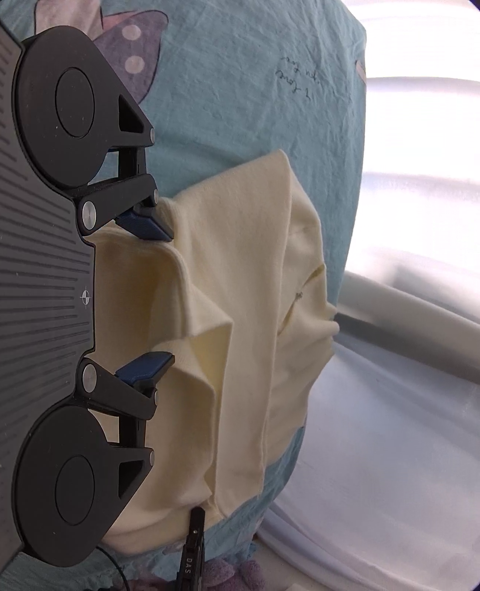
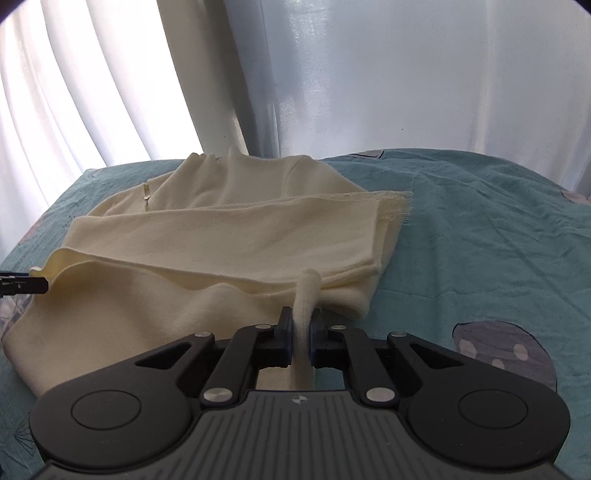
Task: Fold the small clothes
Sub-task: 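Grasp the folded hem edge with the left tool while the right tool grasps beside it, then lift the hem with both tools and fold it over toward the collar, then release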
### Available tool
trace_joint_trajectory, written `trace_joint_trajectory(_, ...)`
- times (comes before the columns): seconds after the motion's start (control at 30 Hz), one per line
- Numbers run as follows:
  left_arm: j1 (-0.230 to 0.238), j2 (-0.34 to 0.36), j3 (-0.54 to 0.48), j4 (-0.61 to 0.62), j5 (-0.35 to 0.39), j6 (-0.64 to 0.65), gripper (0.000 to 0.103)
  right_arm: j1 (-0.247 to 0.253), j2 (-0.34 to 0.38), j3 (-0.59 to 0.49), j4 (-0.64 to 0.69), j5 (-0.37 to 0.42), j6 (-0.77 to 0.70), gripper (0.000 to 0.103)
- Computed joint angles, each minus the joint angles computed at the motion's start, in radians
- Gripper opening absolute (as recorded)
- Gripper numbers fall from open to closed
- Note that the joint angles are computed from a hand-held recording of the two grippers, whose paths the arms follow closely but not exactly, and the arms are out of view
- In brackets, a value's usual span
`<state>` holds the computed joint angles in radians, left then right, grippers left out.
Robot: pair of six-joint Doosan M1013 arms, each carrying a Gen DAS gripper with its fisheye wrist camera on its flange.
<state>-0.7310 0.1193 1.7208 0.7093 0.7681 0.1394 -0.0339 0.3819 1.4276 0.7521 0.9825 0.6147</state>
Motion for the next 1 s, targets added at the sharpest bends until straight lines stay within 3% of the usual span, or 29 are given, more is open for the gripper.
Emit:
trace_joint_trajectory(0.1, 0.009, -0.006, 0.008, -0.011, -0.057, 0.019, 0.065, -0.006, 0.005, -0.005, 0.019, 0.022, -0.004, 0.01)
trace_joint_trajectory(0.17, 0.016, 0.013, -0.018, -0.049, -0.025, 0.056, 0.054, -0.003, 0.008, -0.009, 0.01, 0.034, -0.003, 0.011)
trace_joint_trajectory(0.23, 0.017, 0.035, -0.046, -0.077, 0.032, 0.086, 0.027, 0.005, 0.007, -0.007, -0.006, 0.024, -0.007, 0.011)
trace_joint_trajectory(0.3, 0.014, 0.044, -0.057, -0.077, 0.059, 0.071, 0.011, 0.009, 0.004, -0.002, -0.011, 0.013, -0.019, 0.009)
trace_joint_trajectory(0.4, -0.006, 0.045, -0.067, -0.029, 0.106, 0.022, 0.008, 0.012, -0.012, 0.017, 0.001, -0.017, -0.058, 0.006)
trace_joint_trajectory(0.6, -0.064, 0.001, -0.088, 0.21, 0.173, -0.151, 0.008, -0.009, -0.05, 0.026, 0.145, -0.032, -0.179, 0.005)
trace_joint_trajectory(0.73, -0.043, 0.019, -0.14, 0.285, 0.212, -0.095, 0.008, 0.007, -0.046, -0.005, 0.212, -0.09, -0.207, 0.005)
trace_joint_trajectory(0.87, 0.017, 0.09, -0.203, 0.209, 0.234, 0.03, 0.008, 0.052, 0.013, -0.078, 0.129, -0.139, -0.097, 0.005)
trace_joint_trajectory(1.0, 0.077, 0.138, -0.21, 0.02, 0.186, 0.122, 0.009, 0.078, 0.088, -0.156, -0.012, -0.089, 0.065, 0.006)
